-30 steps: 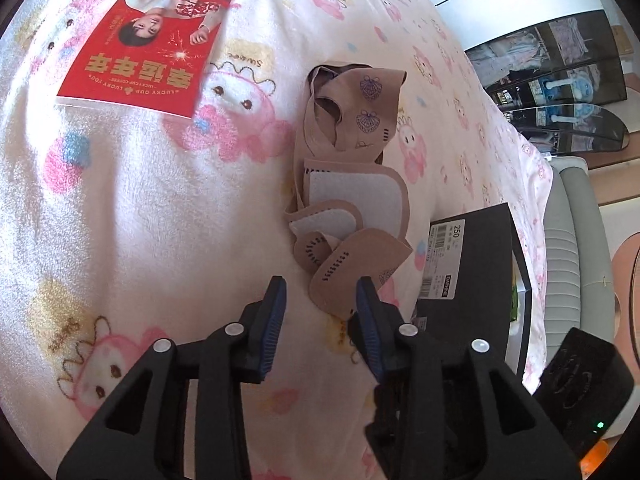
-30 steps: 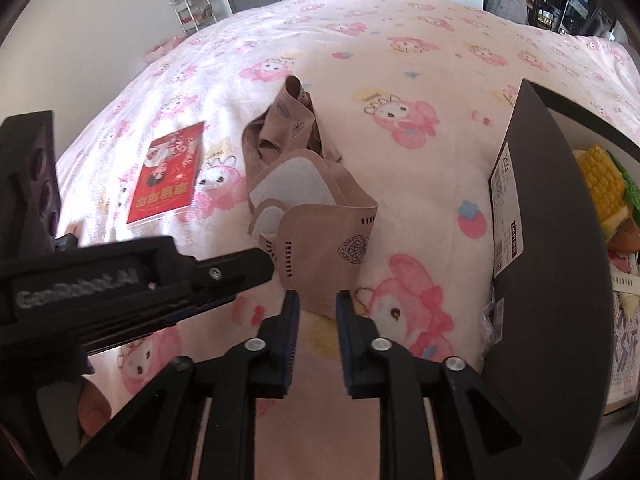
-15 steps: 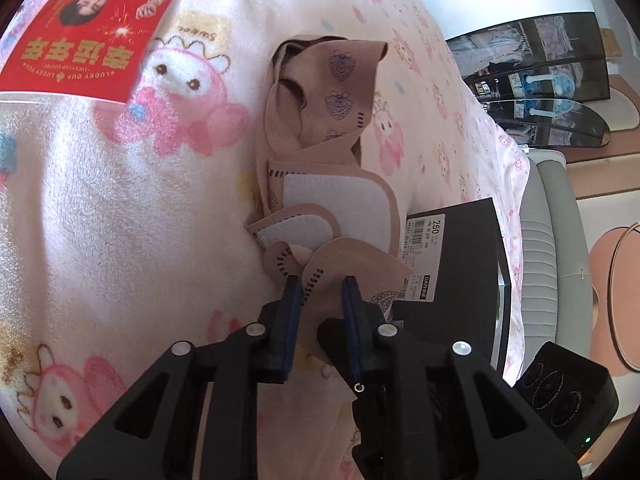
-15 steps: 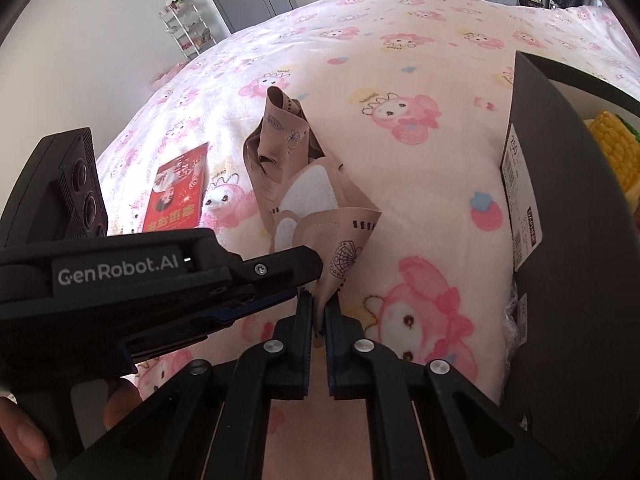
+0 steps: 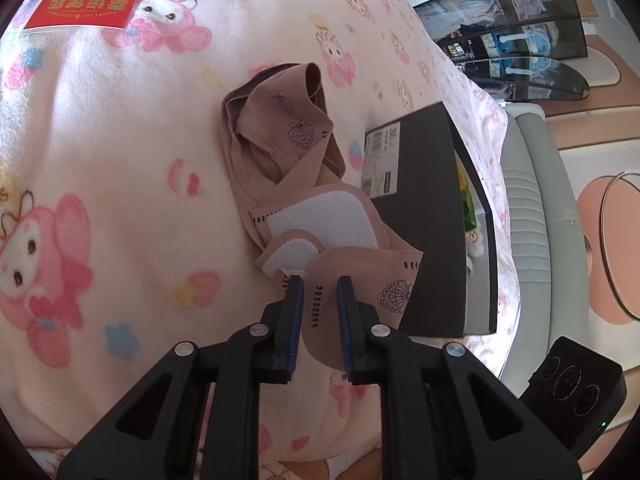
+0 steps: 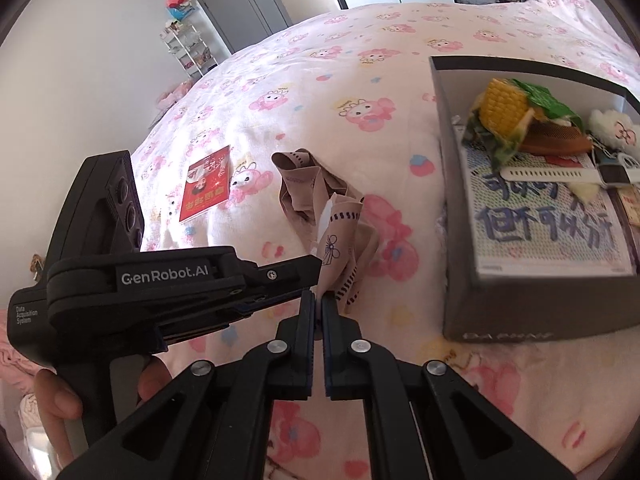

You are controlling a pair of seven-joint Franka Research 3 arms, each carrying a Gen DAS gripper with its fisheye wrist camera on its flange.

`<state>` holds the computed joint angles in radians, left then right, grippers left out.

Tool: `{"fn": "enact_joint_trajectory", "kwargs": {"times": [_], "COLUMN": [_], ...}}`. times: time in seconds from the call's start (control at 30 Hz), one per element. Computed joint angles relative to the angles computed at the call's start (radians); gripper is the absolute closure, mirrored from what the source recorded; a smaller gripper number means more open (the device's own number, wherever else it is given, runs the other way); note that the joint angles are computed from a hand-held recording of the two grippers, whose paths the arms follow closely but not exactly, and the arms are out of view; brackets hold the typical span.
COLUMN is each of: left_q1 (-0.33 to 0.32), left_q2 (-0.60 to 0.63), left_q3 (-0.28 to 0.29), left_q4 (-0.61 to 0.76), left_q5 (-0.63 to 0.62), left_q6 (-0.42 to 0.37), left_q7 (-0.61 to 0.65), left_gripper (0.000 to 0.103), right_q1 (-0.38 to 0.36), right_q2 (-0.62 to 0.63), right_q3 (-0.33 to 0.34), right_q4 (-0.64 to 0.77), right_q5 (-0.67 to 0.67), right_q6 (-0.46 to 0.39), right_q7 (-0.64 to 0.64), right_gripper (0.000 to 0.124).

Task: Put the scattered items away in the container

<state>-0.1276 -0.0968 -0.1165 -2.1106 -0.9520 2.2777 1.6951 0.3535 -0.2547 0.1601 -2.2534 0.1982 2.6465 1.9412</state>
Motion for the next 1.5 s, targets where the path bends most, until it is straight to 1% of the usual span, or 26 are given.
{"fn": "enact_joint_trajectory", "kwargs": {"times": [0.07,0.1,0.17,0.2,0.3,0.37,0.4,0.43,0.5,0.53,0.6,0.67,0.7,0.77,0.8,0.83,0.87,0.93,1.03,1.1,1.2,1.3,1.37,1.4,1.43,1.5], "left_q1": [-0.007,-0.01,-0.014,-0.017,-0.024,-0.025,-0.027,-0.03,-0.033,-0.033,-0.031,-0.029,-0.027,-0.025,-0.024,-0.022,-0.02,-0.021,-0.026,-0.033,-0.046,-0.059,-0.065,-0.066,-0.066,-0.066], "left_q2": [-0.01,-0.012,-0.011,-0.007,0.007,-0.008,-0.011,-0.012,-0.01,-0.011,-0.008,-0.003,0.0,0.005,0.006,0.003,-0.007,-0.035,-0.078,-0.106,-0.147,-0.147,-0.133,-0.127,-0.12,-0.072], "left_q3": [-0.01,-0.02,-0.041,-0.04,-0.03,-0.038,-0.038,-0.03,-0.01,-0.005,-0.003,-0.008,-0.011,-0.012,-0.011,-0.011,-0.011,-0.005,0.008,0.016,0.017,0.018,0.019,0.021,0.021,0.017], "left_q4": [-0.003,0.003,0.009,0.013,0.023,0.004,0.0,-0.004,-0.013,-0.02,-0.031,-0.038,-0.041,-0.046,-0.045,-0.045,-0.051,-0.07,-0.097,-0.115,-0.142,-0.137,-0.123,-0.119,-0.116,-0.081], "left_q5": [0.044,0.116,0.286,0.317,0.314,0.395,0.409,0.384,0.283,0.244,0.203,0.199,0.199,0.187,0.183,0.185,0.19,0.173,0.163,0.154,0.19,0.232,0.24,0.24,0.238,0.233], "left_q6": [-0.015,-0.005,0.045,0.05,0.022,0.049,0.06,0.059,0.038,0.029,0.014,0.013,0.02,0.028,0.022,0.017,0.02,0.018,0.006,-0.004,-0.005,-0.009,-0.004,0.002,0.009,0.014], "left_q7": [-0.001,-0.024,-0.121,-0.153,-0.179,-0.225,-0.245,-0.242,-0.204,-0.189,-0.175,-0.183,-0.19,-0.191,-0.18,-0.17,-0.161,-0.128,-0.097,-0.078,-0.066,-0.078,-0.087,-0.089,-0.095,-0.121], "left_gripper": [0.081,0.078,0.078,0.078,0.078,0.078,0.074,0.071,0.055,0.053,0.051,0.05,0.05,0.053,0.071,0.075,0.079,0.083,0.093,0.094,0.095,0.095,0.094,0.093,0.09,0.068], "right_q1": [-0.001,0.0,-0.001,-0.005,-0.019,-0.03,-0.021,-0.016,-0.011,-0.01,-0.032,-0.057,-0.061,-0.039,-0.013,0.011,0.018,-0.003,-0.029,-0.037,-0.049,-0.075,-0.078,-0.079,-0.081,-0.074], "right_q2": [-0.067,-0.102,-0.169,-0.201,-0.253,-0.244,-0.23,-0.22,-0.18,-0.153,-0.097,-0.044,-0.025,0.009,0.02,0.024,0.02,-0.003,-0.049,-0.087,-0.133,-0.13,-0.11,-0.1,-0.092,-0.088], "right_q3": [-0.007,-0.011,-0.017,-0.018,-0.022,-0.021,-0.032,-0.04,-0.044,-0.043,-0.024,-0.011,-0.014,-0.045,-0.073,-0.096,-0.101,-0.072,-0.042,-0.034,-0.024,0.002,0.011,0.015,0.021,0.022], "right_q4": [-0.052,-0.078,-0.125,-0.147,-0.189,-0.189,-0.183,-0.183,-0.168,-0.158,-0.138,-0.114,-0.111,-0.11,-0.111,-0.114,-0.117,-0.129,-0.145,-0.166,-0.188,-0.182,-0.171,-0.165,-0.158,-0.154], "right_q5": [0.009,0.018,0.038,0.046,0.06,0.06,0.077,0.094,0.115,0.118,0.089,0.053,0.055,0.129,0.212,0.303,0.346,0.293,0.195,0.161,0.116,0.052,0.026,0.012,-0.006,-0.019], "right_q6": [-0.004,-0.005,-0.017,-0.024,-0.053,-0.066,-0.069,-0.063,-0.052,-0.05,-0.055,-0.078,-0.074,-0.054,-0.041,-0.032,-0.025,-0.014,-0.037,-0.046,-0.064,-0.085,-0.085,-0.085,-0.09,-0.091], "right_q7": [-0.004,-0.009,-0.017,-0.017,-0.019,-0.023,-0.042,-0.056,-0.076,-0.088,-0.064,-0.005,0.021,0.004,-0.049,-0.109,-0.136,-0.11,-0.056,-0.035,-0.01,0.051,0.086,0.103,0.125,0.156], "right_gripper": [0.122,0.123,0.123,0.123,0.123,0.122,0.122,0.122,0.122,0.122,0.121,0.121,0.12,0.118,0.118,0.117,0.117,0.118,0.118,0.118,0.117,0.117,0.117,0.117,0.117,0.117]}}
